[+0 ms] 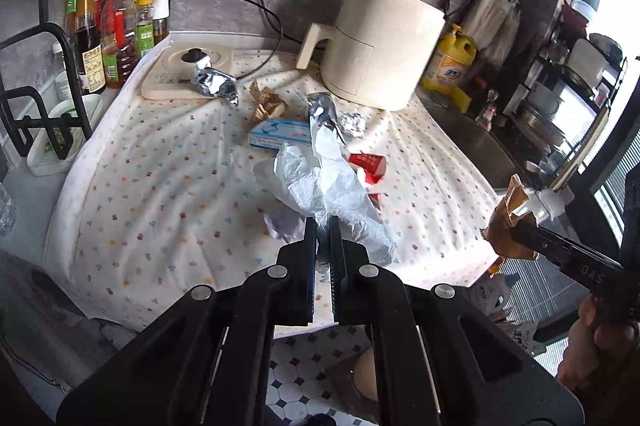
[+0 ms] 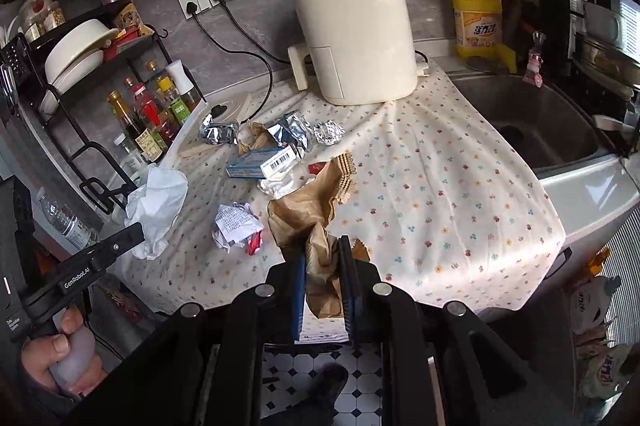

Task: Collect trash
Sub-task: 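Carry tissue and paper bag to the white bin and release both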

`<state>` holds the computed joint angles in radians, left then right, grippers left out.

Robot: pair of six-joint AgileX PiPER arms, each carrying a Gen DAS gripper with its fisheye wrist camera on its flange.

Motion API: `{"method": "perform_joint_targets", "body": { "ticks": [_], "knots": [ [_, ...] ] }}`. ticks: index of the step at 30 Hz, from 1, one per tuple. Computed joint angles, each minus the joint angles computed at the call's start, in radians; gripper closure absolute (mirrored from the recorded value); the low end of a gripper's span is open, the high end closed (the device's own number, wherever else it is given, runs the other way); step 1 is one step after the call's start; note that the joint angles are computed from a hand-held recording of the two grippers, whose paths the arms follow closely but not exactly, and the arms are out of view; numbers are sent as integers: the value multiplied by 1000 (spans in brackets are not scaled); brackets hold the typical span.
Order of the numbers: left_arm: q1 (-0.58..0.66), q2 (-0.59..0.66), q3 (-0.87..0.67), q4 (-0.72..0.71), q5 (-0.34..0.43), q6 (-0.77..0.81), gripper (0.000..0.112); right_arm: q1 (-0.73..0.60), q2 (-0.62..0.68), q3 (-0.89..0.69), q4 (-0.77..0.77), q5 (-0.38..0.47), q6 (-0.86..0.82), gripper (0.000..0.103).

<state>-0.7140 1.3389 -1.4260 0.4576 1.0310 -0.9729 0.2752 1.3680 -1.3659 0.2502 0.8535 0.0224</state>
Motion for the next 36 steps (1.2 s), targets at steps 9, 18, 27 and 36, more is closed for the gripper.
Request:
{"method": "perform_joint_targets", "body": {
  "ticks": [9, 18, 27, 36],
  "knots": [
    [-209, 132, 10, -58, -91, -52, 106, -305, -250, 325, 112, 47, -178, 87],
    [-308, 406, -113, -292, -214, 141, 106, -749, -413, 507, 168, 190, -426, 87],
    [-366, 613, -263, -442, -210, 275, 105, -1040, -468, 559, 220, 280, -619, 87],
    [-368, 694, -382, -446, -148, 308, 73, -1155, -473, 591, 249, 311, -714, 87]
  ]
}}
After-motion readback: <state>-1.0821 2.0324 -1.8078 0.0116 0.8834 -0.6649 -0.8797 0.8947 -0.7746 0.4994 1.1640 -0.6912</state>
